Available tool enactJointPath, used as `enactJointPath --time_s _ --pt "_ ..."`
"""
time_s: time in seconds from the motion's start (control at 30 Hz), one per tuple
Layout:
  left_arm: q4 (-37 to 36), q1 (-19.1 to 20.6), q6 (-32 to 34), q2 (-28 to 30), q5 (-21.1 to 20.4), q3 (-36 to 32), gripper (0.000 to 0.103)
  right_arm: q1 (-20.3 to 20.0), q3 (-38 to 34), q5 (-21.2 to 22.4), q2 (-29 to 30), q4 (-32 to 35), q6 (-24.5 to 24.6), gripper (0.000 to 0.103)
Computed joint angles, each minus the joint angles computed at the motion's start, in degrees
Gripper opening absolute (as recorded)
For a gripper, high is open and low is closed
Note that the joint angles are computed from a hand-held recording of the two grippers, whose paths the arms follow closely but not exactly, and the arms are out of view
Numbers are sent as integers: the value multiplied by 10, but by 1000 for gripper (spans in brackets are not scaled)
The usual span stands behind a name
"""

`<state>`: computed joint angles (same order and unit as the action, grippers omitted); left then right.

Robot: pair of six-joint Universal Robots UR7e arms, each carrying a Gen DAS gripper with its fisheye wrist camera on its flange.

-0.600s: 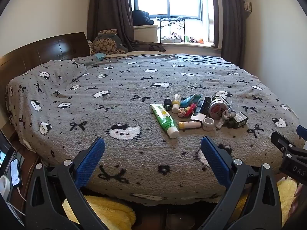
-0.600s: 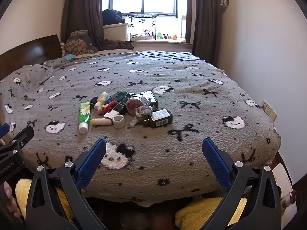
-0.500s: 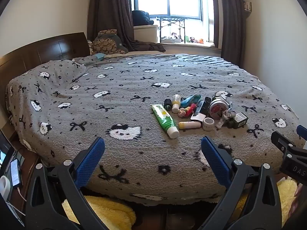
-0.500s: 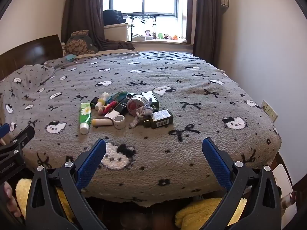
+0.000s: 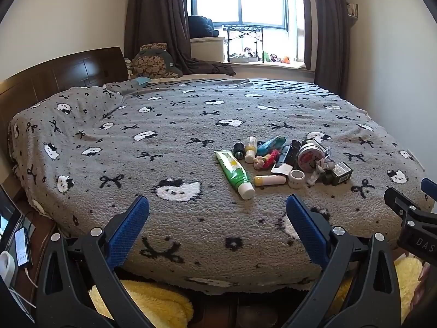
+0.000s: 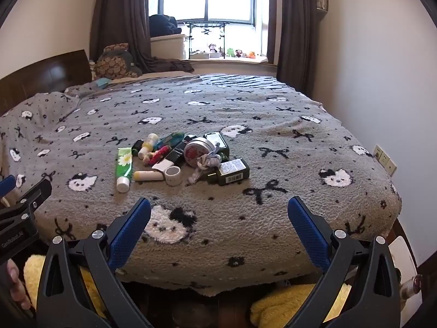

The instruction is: Collect trash

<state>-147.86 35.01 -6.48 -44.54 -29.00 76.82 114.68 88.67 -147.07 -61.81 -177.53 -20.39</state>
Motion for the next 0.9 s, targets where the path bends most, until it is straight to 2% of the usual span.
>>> enactJointPath --time_s 0.9 --pt "17 0 1 -6 1 -14 95 3 2 1 1 -9 -6 100"
